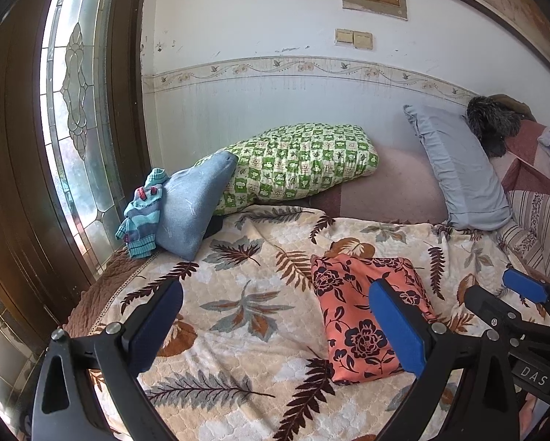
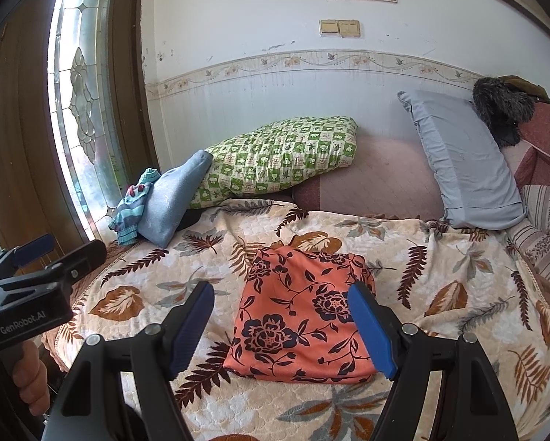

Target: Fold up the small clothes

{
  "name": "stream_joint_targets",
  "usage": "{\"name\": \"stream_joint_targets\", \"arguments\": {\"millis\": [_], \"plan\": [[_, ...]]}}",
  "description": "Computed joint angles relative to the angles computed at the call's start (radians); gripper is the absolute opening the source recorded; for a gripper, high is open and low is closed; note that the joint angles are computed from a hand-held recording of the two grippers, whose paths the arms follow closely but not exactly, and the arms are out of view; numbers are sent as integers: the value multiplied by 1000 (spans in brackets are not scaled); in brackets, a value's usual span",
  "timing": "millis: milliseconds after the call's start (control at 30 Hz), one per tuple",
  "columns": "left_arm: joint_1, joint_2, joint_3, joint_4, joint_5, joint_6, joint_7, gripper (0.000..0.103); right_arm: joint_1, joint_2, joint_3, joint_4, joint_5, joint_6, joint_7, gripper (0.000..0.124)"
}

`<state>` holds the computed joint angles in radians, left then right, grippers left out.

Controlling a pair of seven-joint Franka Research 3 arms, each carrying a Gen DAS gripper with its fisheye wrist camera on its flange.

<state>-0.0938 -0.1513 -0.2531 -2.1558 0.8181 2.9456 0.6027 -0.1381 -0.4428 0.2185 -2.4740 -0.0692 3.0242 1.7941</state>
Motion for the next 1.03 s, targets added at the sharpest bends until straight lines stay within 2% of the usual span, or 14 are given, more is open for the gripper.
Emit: {"name": "stream_joint_targets", "arguments": {"millis": [567,767,933,1033], "plan": [[-12,11,21,9,-83,-1,126,101,-42,41,51,41,-55,21,93,78],[-8,24,16,21,-82,-13,116,101,-9,68,27,51,-49,31,82,78],[10,66,1,67,73,0,-25,101,37,118,-19,63,-15,59,45,78],[-15,120,15,115,70,-26,-27,101,40,151,-43,75,0,65,19,78]]}}
